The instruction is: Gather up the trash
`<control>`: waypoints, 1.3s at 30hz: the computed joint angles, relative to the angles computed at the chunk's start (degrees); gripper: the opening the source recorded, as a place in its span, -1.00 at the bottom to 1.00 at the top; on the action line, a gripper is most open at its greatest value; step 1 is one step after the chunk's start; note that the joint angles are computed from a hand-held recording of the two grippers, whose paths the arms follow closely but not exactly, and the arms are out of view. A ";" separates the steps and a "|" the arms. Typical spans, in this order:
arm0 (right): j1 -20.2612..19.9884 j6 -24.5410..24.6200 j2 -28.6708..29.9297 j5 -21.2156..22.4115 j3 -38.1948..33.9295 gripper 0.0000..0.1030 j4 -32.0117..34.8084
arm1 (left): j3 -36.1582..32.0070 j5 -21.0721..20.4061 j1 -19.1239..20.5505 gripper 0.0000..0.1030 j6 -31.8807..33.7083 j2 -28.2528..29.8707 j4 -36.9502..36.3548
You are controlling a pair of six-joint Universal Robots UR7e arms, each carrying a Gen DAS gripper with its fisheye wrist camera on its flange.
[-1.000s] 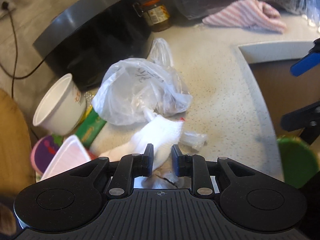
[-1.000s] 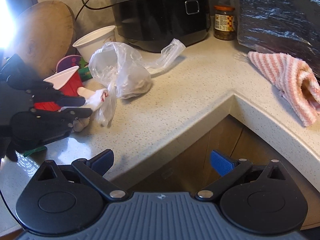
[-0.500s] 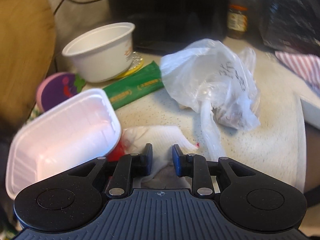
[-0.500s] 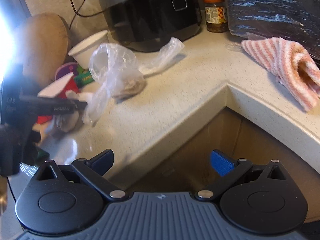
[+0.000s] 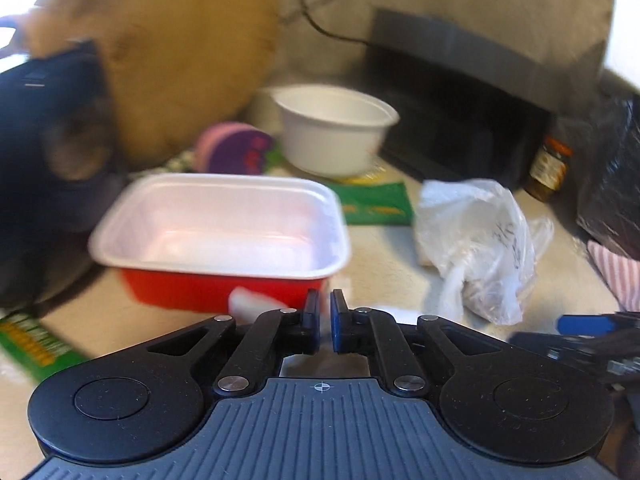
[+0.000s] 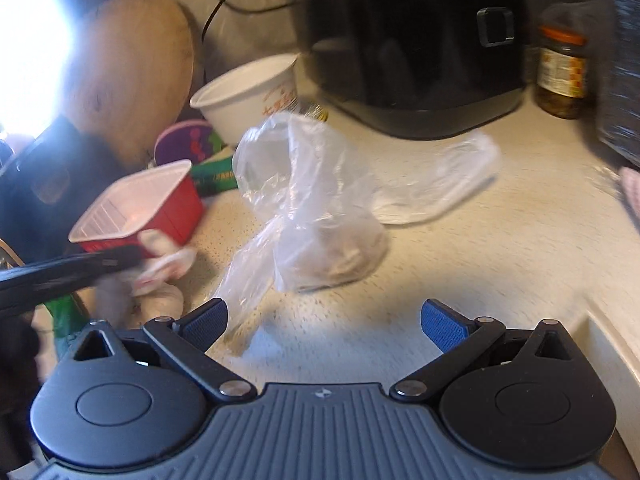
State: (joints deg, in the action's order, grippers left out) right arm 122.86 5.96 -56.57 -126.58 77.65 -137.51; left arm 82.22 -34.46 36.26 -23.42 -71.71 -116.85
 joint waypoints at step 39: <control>3.28 -3.39 4.43 -9.10 -2.06 0.85 -0.46 | 5.04 -5.30 -3.94 -0.69 7.35 -9.23 0.31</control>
